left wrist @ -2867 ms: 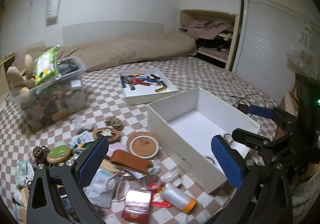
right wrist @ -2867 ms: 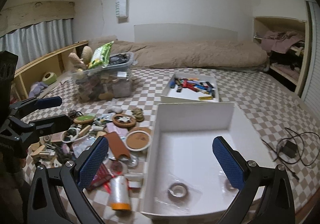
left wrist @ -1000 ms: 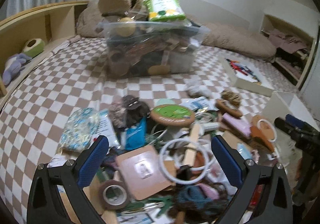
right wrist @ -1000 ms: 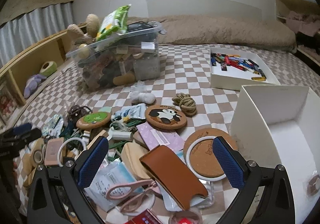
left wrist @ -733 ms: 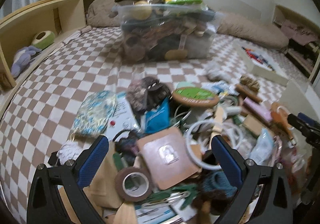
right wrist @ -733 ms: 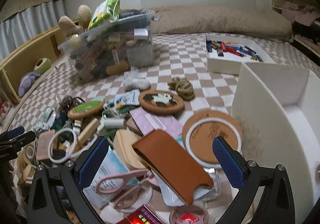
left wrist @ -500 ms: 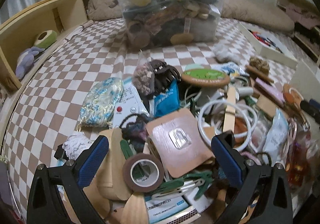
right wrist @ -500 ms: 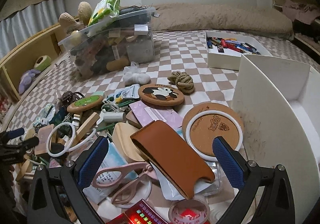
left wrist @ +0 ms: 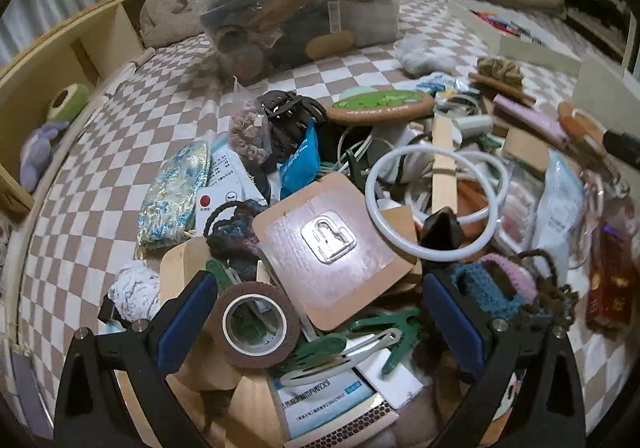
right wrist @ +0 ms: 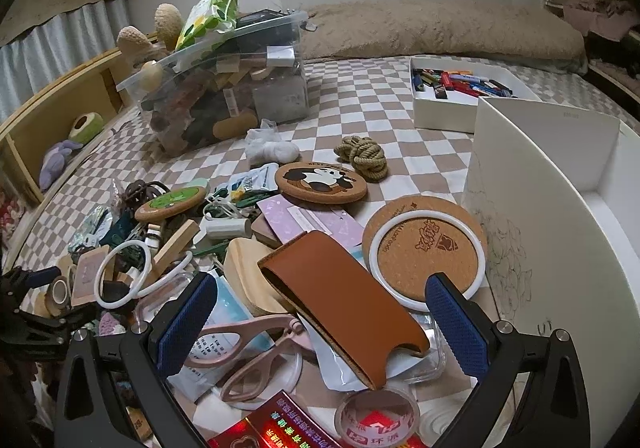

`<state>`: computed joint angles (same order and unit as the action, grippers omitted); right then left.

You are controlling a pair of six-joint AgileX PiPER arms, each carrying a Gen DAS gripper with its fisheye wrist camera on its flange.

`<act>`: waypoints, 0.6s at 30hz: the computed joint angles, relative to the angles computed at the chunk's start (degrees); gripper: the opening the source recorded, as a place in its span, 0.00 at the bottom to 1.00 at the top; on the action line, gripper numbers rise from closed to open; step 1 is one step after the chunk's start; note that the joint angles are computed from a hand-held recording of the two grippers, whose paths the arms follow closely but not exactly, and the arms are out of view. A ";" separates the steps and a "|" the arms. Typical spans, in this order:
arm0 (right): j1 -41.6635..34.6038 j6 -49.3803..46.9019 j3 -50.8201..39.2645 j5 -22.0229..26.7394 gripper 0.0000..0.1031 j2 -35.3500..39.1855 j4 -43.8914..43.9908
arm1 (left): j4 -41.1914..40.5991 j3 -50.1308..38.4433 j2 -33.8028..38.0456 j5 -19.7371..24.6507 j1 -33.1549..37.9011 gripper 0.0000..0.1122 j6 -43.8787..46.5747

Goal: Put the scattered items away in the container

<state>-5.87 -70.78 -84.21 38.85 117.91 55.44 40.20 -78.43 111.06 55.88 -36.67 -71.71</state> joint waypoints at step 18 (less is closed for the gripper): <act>0.63 -2.95 3.40 -1.64 1.00 -1.14 -0.17 | 3.37 -2.62 3.48 -0.80 1.89 0.92 -0.48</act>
